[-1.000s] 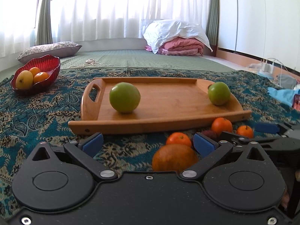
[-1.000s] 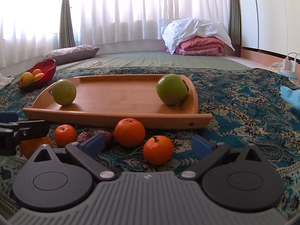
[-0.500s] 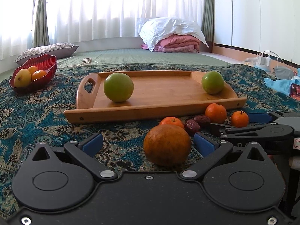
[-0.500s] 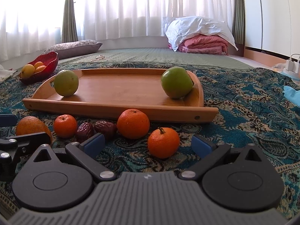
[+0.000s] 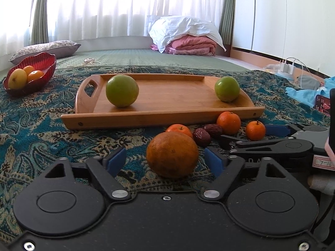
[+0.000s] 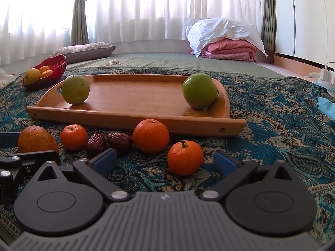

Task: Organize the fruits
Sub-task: 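Pull both open tools back from the tray toward the loose fruit, then close the left tool on the large orange while the right tool grasps a mandarin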

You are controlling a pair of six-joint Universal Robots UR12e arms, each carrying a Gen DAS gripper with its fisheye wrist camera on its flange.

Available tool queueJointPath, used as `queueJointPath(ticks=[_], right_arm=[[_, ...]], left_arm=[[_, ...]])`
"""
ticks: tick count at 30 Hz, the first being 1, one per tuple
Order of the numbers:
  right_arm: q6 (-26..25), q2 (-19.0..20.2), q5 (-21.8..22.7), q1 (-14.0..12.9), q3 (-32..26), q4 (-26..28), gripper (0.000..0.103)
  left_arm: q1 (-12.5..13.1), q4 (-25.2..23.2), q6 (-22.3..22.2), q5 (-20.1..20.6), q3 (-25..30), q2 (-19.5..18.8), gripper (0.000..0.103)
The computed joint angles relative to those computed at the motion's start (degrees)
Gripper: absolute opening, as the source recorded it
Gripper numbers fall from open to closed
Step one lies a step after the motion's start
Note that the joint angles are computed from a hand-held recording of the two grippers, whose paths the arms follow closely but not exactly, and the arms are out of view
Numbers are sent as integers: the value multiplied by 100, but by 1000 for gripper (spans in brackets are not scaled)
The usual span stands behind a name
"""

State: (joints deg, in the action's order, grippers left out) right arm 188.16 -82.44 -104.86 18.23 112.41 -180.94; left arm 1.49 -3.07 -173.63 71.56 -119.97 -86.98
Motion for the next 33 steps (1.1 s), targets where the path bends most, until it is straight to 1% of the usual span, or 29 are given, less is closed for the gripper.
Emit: queueJointPath(ticks=[2, 4, 5, 11, 14, 15, 17, 19, 20, 22, 23, 25, 26, 28, 29, 33], right_arm=[[-7, 0, -4, 0, -1, 2, 103], [-14, -3, 5, -5, 2, -1, 103], [-14, -3, 16, -9, 4, -4, 103], [60, -21, 127, -45, 34, -55, 103], [126, -25, 170, -60, 48, -96, 103], [150, -26, 184, -64, 56, -120, 103], [217, -29, 231, -82, 71, -156, 98], [280, -29, 239, -88, 80, -162, 90], [284, -24, 221, -82, 80, -167, 89], [275, -18, 175, -65, 78, -183, 78], [265, -19, 155, -59, 80, -188, 75], [289, -23, 85, -44, 88, -215, 60], [349, -43, 87, -50, 86, -179, 56], [503, -127, 293, -119, 107, -97, 39], [566, -166, 384, -147, 113, -49, 35], [601, -239, 497, -185, 98, 82, 34]], left_arm=[[9, -43, 26, -52, 1, 12, 69], [26, -102, 74, -144, 2, 27, 57], [31, -143, 91, -193, 4, 35, 56], [19, -190, 67, -180, 9, 46, 53], [-7, -325, 89, -109, 44, 44, 52], [-20, -366, 87, -66, 54, 40, 51], [-45, -370, 93, 8, 59, 28, 49], [-46, -349, 69, 14, 58, 24, 49], [-52, -346, 49, 19, 61, 21, 49], [-46, -331, 7, 11, 65, 16, 48], [-40, -322, -16, 1, 65, 16, 48], [-41, -328, -10, 4, 69, 23, 48], [-42, -317, 21, 12, 68, 27, 48], [-49, -270, 79, 37, 70, 27, 48], [-52, -230, 89, 44, 69, 27, 48], [-44, -79, 118, 59, 118, 8, 48]])
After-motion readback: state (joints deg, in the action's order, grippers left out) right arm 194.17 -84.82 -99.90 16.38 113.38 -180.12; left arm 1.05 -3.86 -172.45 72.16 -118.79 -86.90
